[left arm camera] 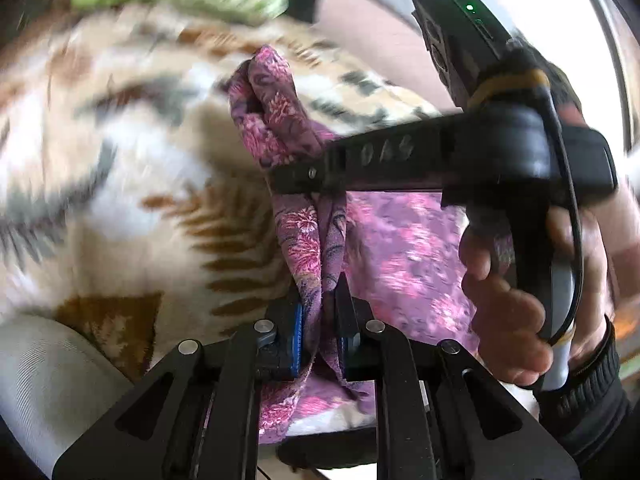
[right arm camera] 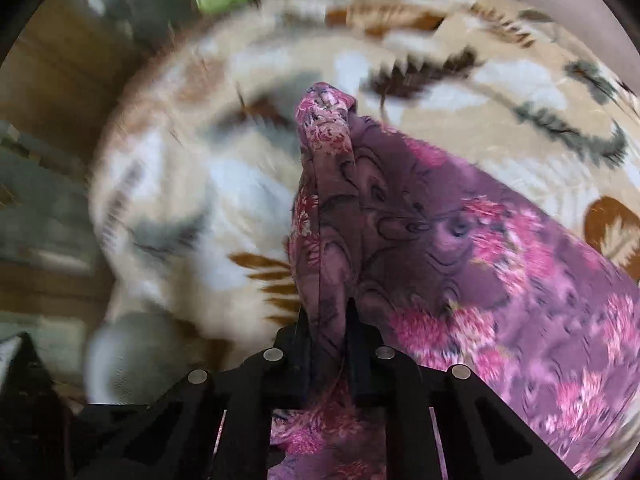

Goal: Fold small clothes

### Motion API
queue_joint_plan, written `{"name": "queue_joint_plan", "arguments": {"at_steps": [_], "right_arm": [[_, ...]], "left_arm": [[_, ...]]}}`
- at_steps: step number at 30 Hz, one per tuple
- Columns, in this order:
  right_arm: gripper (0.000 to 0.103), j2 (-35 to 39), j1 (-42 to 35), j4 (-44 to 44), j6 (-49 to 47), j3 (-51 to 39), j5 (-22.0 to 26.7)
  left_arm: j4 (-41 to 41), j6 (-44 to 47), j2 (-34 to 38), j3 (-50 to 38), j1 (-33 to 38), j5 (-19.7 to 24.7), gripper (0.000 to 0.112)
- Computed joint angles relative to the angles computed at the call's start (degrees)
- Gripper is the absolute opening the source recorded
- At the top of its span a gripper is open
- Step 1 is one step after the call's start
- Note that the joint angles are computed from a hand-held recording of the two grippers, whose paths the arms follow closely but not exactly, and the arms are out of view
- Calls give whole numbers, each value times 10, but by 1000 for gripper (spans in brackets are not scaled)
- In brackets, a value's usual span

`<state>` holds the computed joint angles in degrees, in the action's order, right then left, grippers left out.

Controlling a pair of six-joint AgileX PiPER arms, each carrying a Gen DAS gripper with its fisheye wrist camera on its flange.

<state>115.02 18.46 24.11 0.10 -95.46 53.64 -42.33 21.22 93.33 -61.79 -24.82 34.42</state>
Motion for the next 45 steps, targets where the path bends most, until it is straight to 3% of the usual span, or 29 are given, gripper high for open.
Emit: {"name": "queue_joint_plan", "arguments": {"at_steps": [2,5,8,10,14,18,20,22,24,26,28,30,32,34,36,37,39,41,43,45], "right_arm": [[12,-91,-49,98,-75,114,-48],[12,-218,-133,269,-221,282,-98],[12,-300,-285,440,-391,420,-37],[12,-323,-399,493,-467,483,21],[12,-263,-573,504,-561,497,138],[12,-127,-618,483,-584,452,139],[13,-58,-628,485,-593,434,136],[14,-4,-634,505,-611,435,135],[15,21,-648,529,-619,446,149],[16,-1,-666,541,-627,465,146],[25,-81,-686,543,-653,512,98],[72,-163,-711,552,-675,561,92],[76,-256,-733,535,-690,614,92],[76,-355,-722,510,-675,669,59],[72,-442,-653,444,-592,707,-49],[64,-474,-617,393,-534,725,-106],[24,-475,-520,301,-420,741,-221],[15,-447,-464,220,-305,751,-309],[15,-453,-474,144,-217,753,-324],[16,-446,-494,134,-217,750,-319]], "left_arm": [[115,-105,-27,-23,-71,-17,12],[286,-248,-26,-94,-179,10,12],[385,-333,35,-191,-276,52,12],[416,-356,85,-254,-323,67,12],[434,-353,238,-451,-379,139,12],[413,-357,406,-671,-375,255,13],[370,-358,452,-717,-362,288,13],[289,-330,439,-672,-334,275,13],[224,-285,382,-565,-317,221,13],[181,-237,306,-451,-305,170,16],[161,-187,232,-345,-291,114,32],[187,-199,193,-293,-283,78,53],[222,-232,173,-252,-276,40,56],[214,-240,181,-242,-256,36,56],[217,-254,200,-241,-241,32,56],[234,-269,210,-243,-242,28,56],[292,-319,229,-247,-248,30,56],[295,-318,246,-254,-246,43,56],[300,-325,249,-247,-249,46,56],[280,-300,235,-232,-242,45,56]]}}
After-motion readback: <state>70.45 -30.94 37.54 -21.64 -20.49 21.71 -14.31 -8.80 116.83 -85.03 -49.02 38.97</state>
